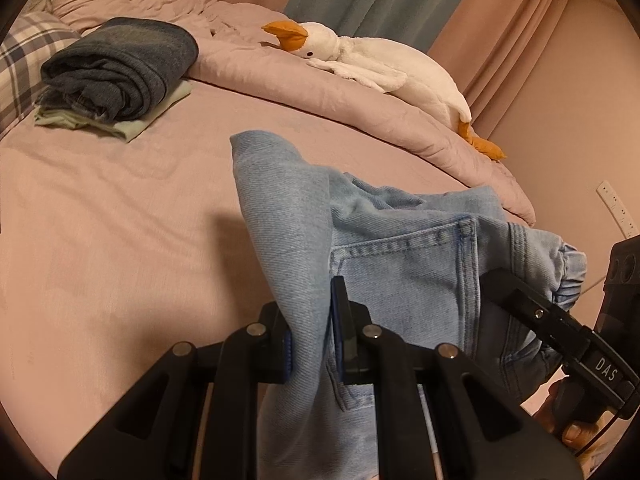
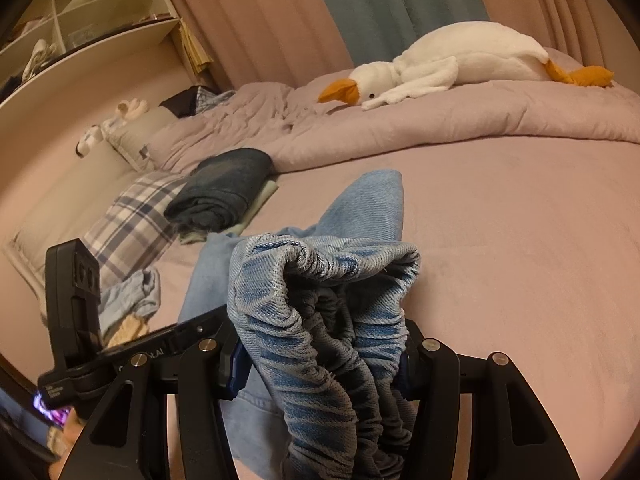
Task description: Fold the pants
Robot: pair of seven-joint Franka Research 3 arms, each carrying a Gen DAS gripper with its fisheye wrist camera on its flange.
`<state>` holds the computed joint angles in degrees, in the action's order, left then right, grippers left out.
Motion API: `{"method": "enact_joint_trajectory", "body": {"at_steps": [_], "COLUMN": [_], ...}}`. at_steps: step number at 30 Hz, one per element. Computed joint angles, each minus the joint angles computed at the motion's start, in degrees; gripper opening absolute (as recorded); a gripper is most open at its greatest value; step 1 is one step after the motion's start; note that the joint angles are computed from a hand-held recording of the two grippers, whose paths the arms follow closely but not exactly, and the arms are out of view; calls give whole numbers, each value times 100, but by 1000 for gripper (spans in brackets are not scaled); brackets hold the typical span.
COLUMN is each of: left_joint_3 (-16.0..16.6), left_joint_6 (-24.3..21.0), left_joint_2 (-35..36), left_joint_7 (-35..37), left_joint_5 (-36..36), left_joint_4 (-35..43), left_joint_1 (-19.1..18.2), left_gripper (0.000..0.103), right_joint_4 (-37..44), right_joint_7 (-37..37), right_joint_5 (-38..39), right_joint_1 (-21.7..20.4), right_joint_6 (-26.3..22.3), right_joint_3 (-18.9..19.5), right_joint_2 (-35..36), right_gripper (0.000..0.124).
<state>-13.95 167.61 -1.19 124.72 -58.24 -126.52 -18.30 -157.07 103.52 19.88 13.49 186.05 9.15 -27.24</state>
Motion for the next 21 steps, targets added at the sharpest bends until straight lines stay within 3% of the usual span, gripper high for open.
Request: {"method": "enact_joint_trajectory", "body": {"at_steps": [10,21], "left_joint_3": [-255,-523], "left_joint_6": [63,-138], "left_joint_2": [662,1409], "left_joint_7": [-479,-1809], "left_joint_5": [897,2647], "left_joint_4": [626,1134], "left_joint_1": [253,610], "left_gripper": [12,13], "right_joint_4": [293,651], "right_joint_7": [-96,-334], "right_joint_5": [60,408], "right_joint_1": [-19,846], "right_joint_6": [201,-1], "right_joint_3": [-200,-1311], "right_joint_2": [444,1061], "right_gripper": [57,57]}}
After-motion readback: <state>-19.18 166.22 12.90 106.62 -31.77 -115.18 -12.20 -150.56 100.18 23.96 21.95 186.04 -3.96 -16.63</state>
